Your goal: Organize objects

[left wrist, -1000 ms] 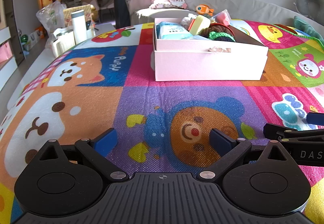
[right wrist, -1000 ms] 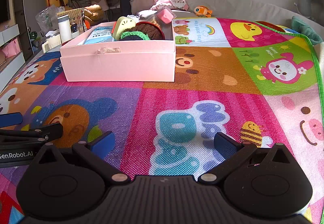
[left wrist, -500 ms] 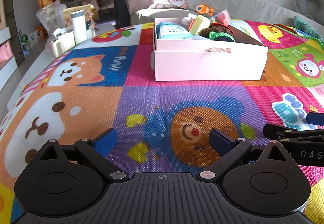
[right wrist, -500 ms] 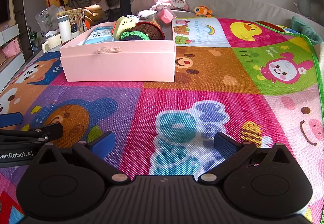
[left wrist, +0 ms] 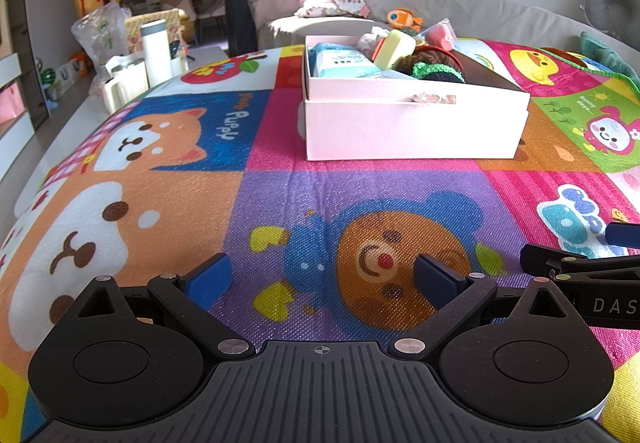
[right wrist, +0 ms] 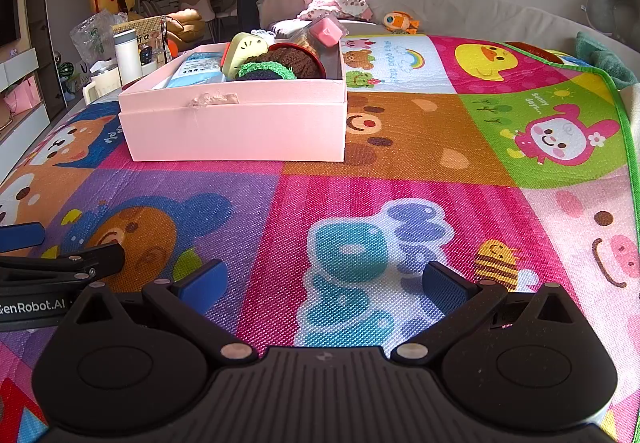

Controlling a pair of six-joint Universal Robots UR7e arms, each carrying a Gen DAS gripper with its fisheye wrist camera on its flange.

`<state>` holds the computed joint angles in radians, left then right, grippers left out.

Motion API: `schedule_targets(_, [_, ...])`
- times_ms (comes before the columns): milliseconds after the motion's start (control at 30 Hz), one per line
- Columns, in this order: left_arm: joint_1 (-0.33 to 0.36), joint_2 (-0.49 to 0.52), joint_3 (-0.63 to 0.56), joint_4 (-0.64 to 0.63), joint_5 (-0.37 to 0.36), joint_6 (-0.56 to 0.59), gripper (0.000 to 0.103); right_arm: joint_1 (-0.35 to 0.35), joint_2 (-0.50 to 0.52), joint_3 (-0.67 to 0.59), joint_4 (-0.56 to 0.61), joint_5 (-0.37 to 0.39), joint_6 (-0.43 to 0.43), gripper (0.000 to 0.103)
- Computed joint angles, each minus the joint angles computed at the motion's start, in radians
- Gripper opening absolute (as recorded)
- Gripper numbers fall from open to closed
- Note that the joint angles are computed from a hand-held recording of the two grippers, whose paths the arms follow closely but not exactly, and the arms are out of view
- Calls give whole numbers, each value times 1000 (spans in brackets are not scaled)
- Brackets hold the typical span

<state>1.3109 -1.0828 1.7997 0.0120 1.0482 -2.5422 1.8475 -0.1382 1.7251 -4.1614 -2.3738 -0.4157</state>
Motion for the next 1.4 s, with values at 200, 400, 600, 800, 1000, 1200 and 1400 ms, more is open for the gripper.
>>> schedule_targets(200, [1, 0, -1, 1, 1, 1, 101, 0, -1, 1, 0, 0, 0, 103])
schedule_targets(400, [-1, 0, 0, 0, 0, -1, 101, 1, -1, 1, 0, -1, 1, 103])
schedule_targets(600, [0, 0, 0, 0, 0, -1, 101, 1, -1, 1, 0, -1, 1, 103])
schedule_targets(800, [1, 0, -1, 1, 1, 0, 101, 1, -1, 1, 0, -1, 1, 103])
schedule_targets(1000, [1, 0, -1, 1, 1, 1, 101, 1, -1, 1, 0, -1, 1, 103])
schedule_targets(1200, [0, 0, 0, 0, 0, -1, 101, 1, -1, 1, 0, -1, 0, 103])
schedule_targets(1400, [1, 0, 0, 1, 0, 0, 101, 1, 0, 0, 0, -1, 1, 103])
